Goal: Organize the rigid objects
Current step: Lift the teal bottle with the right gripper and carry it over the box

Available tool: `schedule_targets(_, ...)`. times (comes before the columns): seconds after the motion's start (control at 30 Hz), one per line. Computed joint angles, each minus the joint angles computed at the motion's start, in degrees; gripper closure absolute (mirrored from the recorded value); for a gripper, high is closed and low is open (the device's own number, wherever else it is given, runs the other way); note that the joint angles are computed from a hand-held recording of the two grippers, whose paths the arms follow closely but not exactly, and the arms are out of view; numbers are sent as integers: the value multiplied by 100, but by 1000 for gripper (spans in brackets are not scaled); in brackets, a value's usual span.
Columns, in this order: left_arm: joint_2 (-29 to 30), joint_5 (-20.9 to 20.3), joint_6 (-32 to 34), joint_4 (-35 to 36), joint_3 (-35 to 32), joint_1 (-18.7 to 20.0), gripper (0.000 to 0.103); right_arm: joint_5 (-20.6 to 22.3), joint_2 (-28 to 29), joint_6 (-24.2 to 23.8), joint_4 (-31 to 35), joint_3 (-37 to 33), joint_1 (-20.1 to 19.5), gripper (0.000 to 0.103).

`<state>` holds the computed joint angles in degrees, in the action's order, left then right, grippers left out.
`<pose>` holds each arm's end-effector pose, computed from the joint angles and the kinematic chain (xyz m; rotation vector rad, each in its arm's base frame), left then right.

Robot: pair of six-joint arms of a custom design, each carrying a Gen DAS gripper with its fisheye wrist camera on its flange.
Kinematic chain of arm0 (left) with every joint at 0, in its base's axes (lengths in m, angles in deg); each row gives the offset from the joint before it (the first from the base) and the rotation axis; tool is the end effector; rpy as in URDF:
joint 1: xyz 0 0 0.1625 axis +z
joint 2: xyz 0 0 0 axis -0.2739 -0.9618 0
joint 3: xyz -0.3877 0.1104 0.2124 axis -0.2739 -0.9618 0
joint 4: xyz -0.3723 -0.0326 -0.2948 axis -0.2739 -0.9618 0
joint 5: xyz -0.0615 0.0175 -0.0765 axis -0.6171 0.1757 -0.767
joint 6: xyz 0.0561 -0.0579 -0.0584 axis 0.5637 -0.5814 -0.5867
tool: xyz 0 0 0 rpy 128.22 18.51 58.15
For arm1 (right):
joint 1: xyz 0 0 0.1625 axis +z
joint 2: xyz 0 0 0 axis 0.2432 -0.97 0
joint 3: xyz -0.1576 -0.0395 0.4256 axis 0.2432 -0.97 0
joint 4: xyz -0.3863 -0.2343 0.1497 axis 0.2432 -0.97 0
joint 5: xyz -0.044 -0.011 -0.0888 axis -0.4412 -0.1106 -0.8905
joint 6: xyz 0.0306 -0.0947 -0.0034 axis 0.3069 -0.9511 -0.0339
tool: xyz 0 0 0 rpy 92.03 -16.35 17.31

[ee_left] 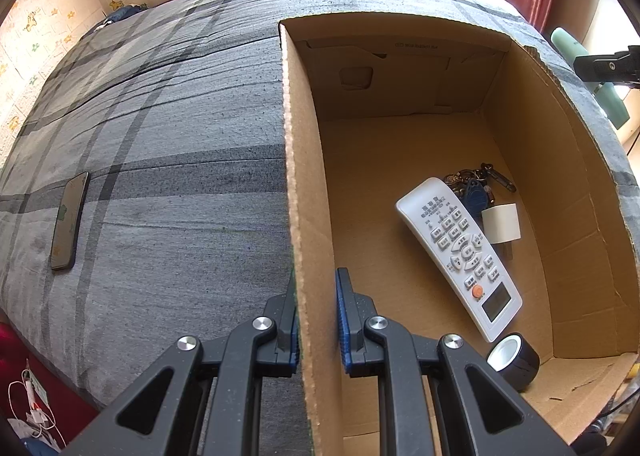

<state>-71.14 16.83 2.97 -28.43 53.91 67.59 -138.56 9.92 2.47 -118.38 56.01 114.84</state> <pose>-0.1194 -0.4711 0.3515 0.8052 2.3030 -0.2186 0.4397 -0.4588 0.1434 -0.0334 -2.2768 0.6073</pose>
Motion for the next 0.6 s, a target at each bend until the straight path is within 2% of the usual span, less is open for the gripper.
schedule_targets(0.6, -4, -2, -16, 8, 14, -18, 86, 352, 764, -644, -314, -601, 59, 76)
